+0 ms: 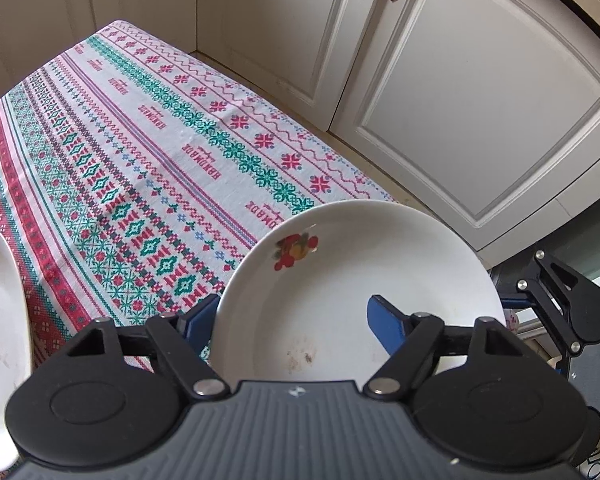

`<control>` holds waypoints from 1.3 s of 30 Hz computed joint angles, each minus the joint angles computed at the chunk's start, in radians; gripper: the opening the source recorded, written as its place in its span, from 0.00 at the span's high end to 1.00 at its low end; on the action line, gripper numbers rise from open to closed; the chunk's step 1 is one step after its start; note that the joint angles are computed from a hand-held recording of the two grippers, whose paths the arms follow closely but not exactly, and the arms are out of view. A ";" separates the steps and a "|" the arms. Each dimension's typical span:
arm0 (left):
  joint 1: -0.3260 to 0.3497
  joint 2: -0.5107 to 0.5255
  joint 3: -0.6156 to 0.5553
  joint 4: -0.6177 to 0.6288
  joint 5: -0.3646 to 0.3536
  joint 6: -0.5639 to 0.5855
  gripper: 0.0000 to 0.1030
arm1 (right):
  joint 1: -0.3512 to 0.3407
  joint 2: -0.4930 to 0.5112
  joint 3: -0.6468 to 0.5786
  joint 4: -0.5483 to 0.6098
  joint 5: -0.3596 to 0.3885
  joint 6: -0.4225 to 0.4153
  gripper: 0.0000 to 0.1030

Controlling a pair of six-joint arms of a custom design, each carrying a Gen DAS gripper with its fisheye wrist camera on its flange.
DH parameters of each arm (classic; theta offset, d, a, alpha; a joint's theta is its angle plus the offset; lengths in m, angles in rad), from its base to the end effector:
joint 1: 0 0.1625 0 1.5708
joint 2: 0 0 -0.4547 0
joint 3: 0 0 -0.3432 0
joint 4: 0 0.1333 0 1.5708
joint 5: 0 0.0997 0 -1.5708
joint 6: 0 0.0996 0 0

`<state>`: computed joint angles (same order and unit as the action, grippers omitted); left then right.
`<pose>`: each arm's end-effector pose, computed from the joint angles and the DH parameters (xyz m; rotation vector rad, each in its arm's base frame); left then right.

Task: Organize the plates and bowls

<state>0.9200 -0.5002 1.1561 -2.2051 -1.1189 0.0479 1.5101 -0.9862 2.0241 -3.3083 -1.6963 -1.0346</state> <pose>-0.3251 -0.7187 0.0795 0.9303 2.5341 -0.1564 0.0863 -0.5715 0.2347 1.1558 -2.3093 0.7196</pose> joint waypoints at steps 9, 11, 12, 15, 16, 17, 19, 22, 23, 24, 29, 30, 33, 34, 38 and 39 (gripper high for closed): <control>0.003 -0.001 -0.003 0.003 -0.007 0.013 0.24 | 0.009 0.006 -0.007 0.004 -0.020 0.007 0.00; 0.005 -0.003 -0.001 -0.002 -0.011 0.010 0.24 | 0.011 0.006 -0.012 0.014 -0.024 0.009 0.00; 0.005 -0.005 0.001 -0.006 -0.011 0.010 0.24 | 0.013 0.005 -0.016 0.022 -0.027 0.012 0.00; 0.005 -0.013 0.011 -0.026 -0.013 0.011 0.24 | 0.015 0.003 -0.025 0.039 -0.021 0.020 0.00; 0.005 -0.016 0.011 -0.030 -0.014 0.009 0.24 | 0.016 0.003 -0.031 0.047 -0.021 0.021 0.00; 0.006 -0.018 0.011 -0.034 -0.016 0.007 0.24 | 0.018 0.004 -0.036 0.051 -0.022 0.018 0.00; 0.007 -0.022 0.012 -0.045 -0.015 0.010 0.24 | 0.022 0.010 -0.049 0.059 -0.028 0.008 0.00; 0.012 -0.023 0.004 -0.052 -0.008 0.010 0.24 | 0.030 0.021 -0.074 0.072 -0.032 -0.011 0.00; 0.015 -0.023 -0.001 -0.053 -0.006 0.011 0.24 | 0.031 0.024 -0.082 0.079 -0.030 -0.016 0.00; 0.018 -0.021 -0.009 -0.053 -0.005 0.010 0.24 | 0.032 0.027 -0.093 0.088 -0.029 -0.021 0.00; 0.032 -0.011 -0.049 -0.052 0.003 0.016 0.24 | 0.036 0.048 -0.158 0.146 -0.023 -0.040 0.00; 0.034 -0.007 -0.058 -0.052 0.005 0.018 0.24 | 0.037 0.053 -0.170 0.153 -0.021 -0.044 0.00; 0.043 0.006 -0.091 -0.047 0.008 0.021 0.24 | 0.037 0.068 -0.206 0.182 -0.015 -0.047 0.00; 0.045 0.010 -0.099 -0.049 0.010 0.023 0.24 | 0.037 0.074 -0.219 0.191 -0.015 -0.049 0.00; 0.056 0.033 -0.143 -0.040 0.018 0.031 0.24 | 0.040 0.099 -0.259 0.210 -0.016 -0.057 0.00; 0.060 0.039 -0.155 -0.035 0.016 0.031 0.24 | 0.039 0.103 -0.269 0.217 -0.015 -0.060 0.00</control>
<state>0.9804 -0.4617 1.0006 -2.2398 -1.1027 0.0786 1.5494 -0.8827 1.7550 -3.0917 -1.7117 -1.0943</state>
